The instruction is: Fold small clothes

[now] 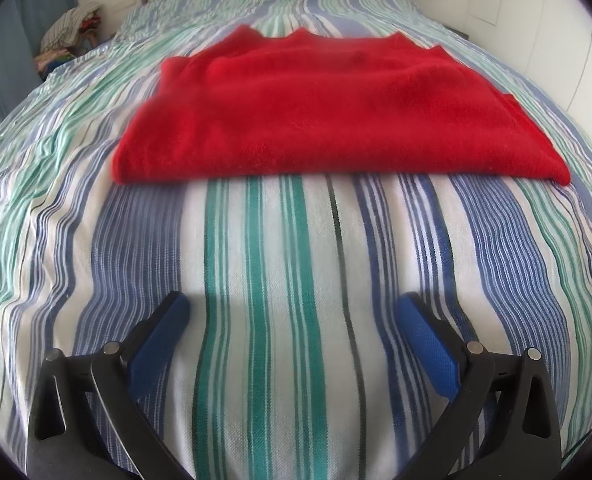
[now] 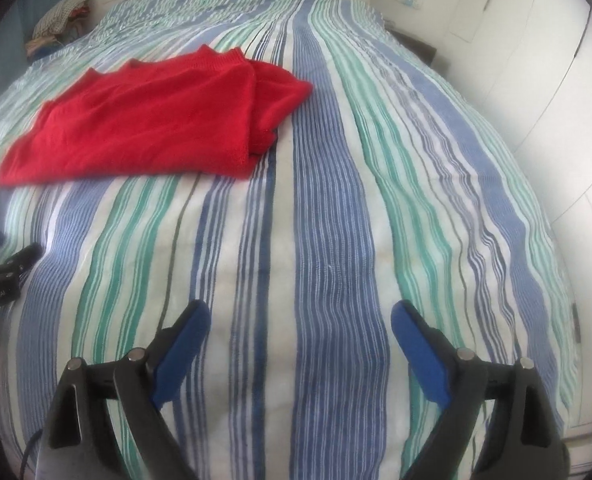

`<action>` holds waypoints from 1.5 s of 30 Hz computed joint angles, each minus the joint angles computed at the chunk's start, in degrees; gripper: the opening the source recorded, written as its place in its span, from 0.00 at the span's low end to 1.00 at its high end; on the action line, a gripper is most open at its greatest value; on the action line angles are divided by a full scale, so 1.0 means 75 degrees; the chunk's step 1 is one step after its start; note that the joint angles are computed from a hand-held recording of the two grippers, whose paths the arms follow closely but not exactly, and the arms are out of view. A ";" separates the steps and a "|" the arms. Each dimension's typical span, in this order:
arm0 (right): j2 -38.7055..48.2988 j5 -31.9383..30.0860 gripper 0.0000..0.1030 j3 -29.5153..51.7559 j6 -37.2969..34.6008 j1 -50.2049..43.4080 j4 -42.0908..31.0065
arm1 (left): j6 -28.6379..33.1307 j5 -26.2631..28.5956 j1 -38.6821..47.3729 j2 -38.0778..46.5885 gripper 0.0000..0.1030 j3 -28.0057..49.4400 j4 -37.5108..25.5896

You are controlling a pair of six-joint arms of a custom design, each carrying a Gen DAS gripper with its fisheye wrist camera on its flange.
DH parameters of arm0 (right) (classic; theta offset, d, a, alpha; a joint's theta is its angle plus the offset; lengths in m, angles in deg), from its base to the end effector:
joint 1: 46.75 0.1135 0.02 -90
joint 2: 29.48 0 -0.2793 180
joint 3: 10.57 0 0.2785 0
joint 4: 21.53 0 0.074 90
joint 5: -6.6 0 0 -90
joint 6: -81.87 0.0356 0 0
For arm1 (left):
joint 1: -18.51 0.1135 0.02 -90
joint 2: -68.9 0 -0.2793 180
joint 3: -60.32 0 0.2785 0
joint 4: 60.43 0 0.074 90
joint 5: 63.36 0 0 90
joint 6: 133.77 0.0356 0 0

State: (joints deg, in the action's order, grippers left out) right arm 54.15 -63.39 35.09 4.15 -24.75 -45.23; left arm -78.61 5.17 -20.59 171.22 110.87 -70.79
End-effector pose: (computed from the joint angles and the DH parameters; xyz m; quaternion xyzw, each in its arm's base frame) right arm 0.2452 0.0859 0.1251 -0.0385 0.9550 -0.0899 0.2799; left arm 0.2426 -0.1804 0.0729 -0.0094 0.9546 0.0021 0.2978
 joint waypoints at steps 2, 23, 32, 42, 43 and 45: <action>-0.0101 0.0208 0.89 0.0095 0.0020 0.0093 -0.0277 | 0.0002 0.0001 0.0001 0.0003 0.99 0.0003 0.0000; -0.0599 0.1633 0.88 0.0612 0.0008 0.0819 -0.1446 | 0.0002 0.0007 0.0003 0.0028 0.99 0.0017 0.0004; -0.0688 -0.0376 0.89 0.0371 -0.0257 0.0030 -0.0776 | 0.0833 0.1867 0.1069 -0.1093 0.98 0.0363 -0.1705; 0.2484 -0.4663 0.88 0.3176 -0.0023 -0.2453 0.0725 | 0.1105 0.1512 0.2991 -0.3169 0.98 -0.1179 -0.0616; 0.2989 -0.4709 0.87 0.3642 0.0113 -0.2515 0.0630 | 0.1056 0.1449 0.3042 -0.3168 0.98 -0.1450 -0.0285; 0.3843 -0.4700 0.80 0.4440 0.0363 -0.2538 0.0414 | 0.1028 0.1501 0.3174 -0.2942 0.98 -0.1761 0.0142</action>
State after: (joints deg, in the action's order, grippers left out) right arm 82.97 -98.64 68.39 6.88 -43.78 -42.12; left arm -70.90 16.43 3.21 149.16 97.66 -69.73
